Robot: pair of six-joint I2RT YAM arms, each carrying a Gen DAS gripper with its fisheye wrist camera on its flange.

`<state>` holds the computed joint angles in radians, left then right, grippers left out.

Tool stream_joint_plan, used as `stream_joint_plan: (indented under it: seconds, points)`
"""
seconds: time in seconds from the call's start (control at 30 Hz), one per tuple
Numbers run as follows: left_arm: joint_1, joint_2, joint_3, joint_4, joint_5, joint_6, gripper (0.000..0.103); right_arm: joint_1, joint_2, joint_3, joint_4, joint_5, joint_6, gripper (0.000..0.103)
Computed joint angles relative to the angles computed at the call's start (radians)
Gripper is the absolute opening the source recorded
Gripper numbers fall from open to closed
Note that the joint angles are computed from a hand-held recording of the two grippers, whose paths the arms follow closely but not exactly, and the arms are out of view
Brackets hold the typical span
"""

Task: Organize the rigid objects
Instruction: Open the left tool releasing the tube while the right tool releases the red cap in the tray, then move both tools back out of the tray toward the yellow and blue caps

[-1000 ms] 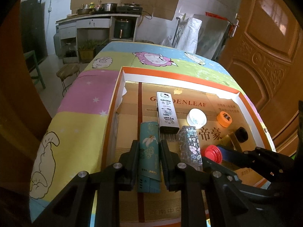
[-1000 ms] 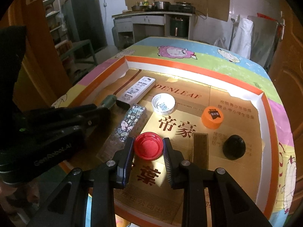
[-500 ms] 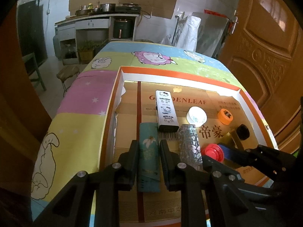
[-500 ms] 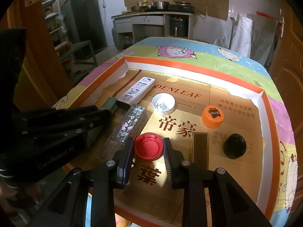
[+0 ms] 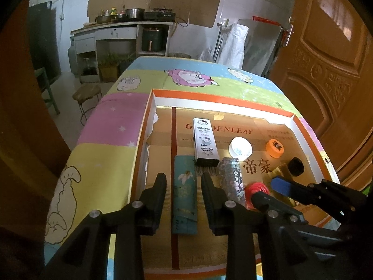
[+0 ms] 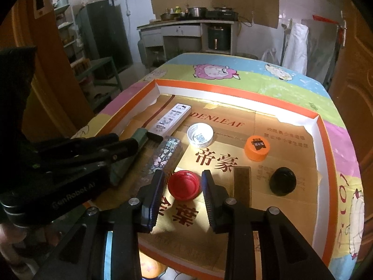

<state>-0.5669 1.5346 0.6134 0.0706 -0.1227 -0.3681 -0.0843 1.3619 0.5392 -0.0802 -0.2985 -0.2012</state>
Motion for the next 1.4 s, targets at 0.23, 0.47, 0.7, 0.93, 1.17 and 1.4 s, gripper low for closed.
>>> stream_joint_plan:
  seconds: [0.23,0.47,0.7,0.93,1.17,1.4]
  points:
    - [-0.02,-0.066,-0.02,-0.024,-0.018,-0.008,0.031,-0.023,-0.076,-0.016,-0.048,-0.014,0.002,0.035]
    - [-0.052,-0.152,-0.039,-0.063,-0.041,-0.019,0.031,-0.058,-0.182,-0.036,-0.122,-0.034,-0.007,0.035]
    - [-0.09,-0.234,-0.054,-0.116,-0.074,-0.038,0.031,-0.087,-0.291,-0.05,-0.206,-0.05,-0.015,0.035]
    - [-0.14,-0.328,-0.077,-0.174,-0.114,-0.063,0.031,-0.124,-0.389,-0.058,-0.289,-0.072,-0.032,0.035]
    - [-0.183,-0.4,-0.086,-0.226,-0.145,-0.081,0.031,-0.16,-0.497,-0.061,-0.384,-0.089,-0.051,0.035]
    - [-0.234,-0.488,-0.103,-0.283,-0.185,-0.106,0.031,-0.217,-0.595,-0.058,-0.484,-0.119,-0.09,0.035]
